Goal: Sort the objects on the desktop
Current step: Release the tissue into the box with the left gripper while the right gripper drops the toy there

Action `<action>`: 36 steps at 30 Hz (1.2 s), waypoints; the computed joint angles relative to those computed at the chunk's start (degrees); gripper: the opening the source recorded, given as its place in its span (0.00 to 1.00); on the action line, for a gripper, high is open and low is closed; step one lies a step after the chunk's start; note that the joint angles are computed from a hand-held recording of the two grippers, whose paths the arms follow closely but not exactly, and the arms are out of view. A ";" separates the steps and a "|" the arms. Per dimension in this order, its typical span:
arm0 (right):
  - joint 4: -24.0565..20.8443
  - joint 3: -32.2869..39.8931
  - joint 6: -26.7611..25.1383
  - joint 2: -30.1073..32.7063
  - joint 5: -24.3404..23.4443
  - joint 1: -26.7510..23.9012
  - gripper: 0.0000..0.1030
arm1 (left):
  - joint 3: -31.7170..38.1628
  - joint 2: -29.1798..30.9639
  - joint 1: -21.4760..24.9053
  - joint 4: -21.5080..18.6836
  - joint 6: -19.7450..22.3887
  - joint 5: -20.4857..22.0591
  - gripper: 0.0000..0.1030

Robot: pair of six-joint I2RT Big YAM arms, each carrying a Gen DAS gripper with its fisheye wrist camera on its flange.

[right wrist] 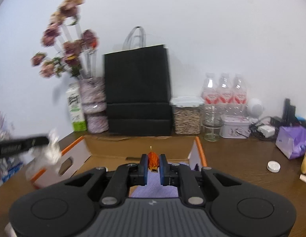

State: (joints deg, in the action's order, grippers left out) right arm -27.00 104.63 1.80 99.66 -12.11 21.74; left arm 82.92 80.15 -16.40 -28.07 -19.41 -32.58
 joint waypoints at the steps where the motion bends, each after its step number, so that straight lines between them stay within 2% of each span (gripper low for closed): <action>1: -0.95 0.69 -0.57 0.66 -0.14 -0.10 0.10 | 0.11 0.34 0.28 -0.35 -0.42 -0.02 0.03; 6: -3.04 0.88 -2.61 1.65 -1.17 0.20 0.10 | 1.27 1.85 0.60 -3.19 -1.16 -0.37 0.03; 13: -3.89 -0.11 -3.47 1.24 -1.42 0.64 0.12 | 1.87 2.75 0.22 -4.63 -1.43 -0.88 0.06; 14: -3.29 -0.71 -3.30 0.89 -1.49 0.66 0.13 | 1.74 2.64 0.12 -4.65 -1.38 -1.64 0.15; 15: -2.90 -1.15 -3.26 0.60 -1.56 0.65 0.20 | 1.68 2.56 0.07 -4.63 -1.22 -1.91 0.25; 16: -2.58 -1.62 -3.21 0.29 -1.72 0.65 0.40 | 1.23 2.19 -0.03 -4.22 -1.29 -2.13 0.57; 17: -2.13 -1.99 -3.10 0.01 -1.88 0.59 0.54 | 0.55 1.66 -0.15 -3.46 -1.46 -2.55 0.89; 18: -1.19 -2.66 -3.00 -0.40 -2.06 0.59 0.86 | -0.08 1.21 -0.28 -2.33 -1.03 -3.01 0.97; 19: 0.17 -3.61 -2.93 -0.96 -2.43 0.58 0.99 | -1.15 0.55 -0.60 -0.40 -0.07 -3.82 1.00; 20: 1.38 -4.54 -2.75 -1.53 -2.67 0.57 1.00 | -1.78 0.09 -0.91 0.73 0.65 -4.58 1.00; 24: 1.62 -5.07 -2.47 -2.19 -2.27 0.60 1.00 | -1.54 -0.05 -1.80 -0.12 0.43 -7.18 1.00; 36: 1.46 -5.83 -2.42 -2.87 -1.32 0.68 1.00 | -1.12 0.39 -2.45 -2.14 -0.11 -8.20 1.00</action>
State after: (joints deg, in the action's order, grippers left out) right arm -25.54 98.80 -0.62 96.79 -13.43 22.42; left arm 81.80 80.55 -18.86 -30.21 -19.52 -40.78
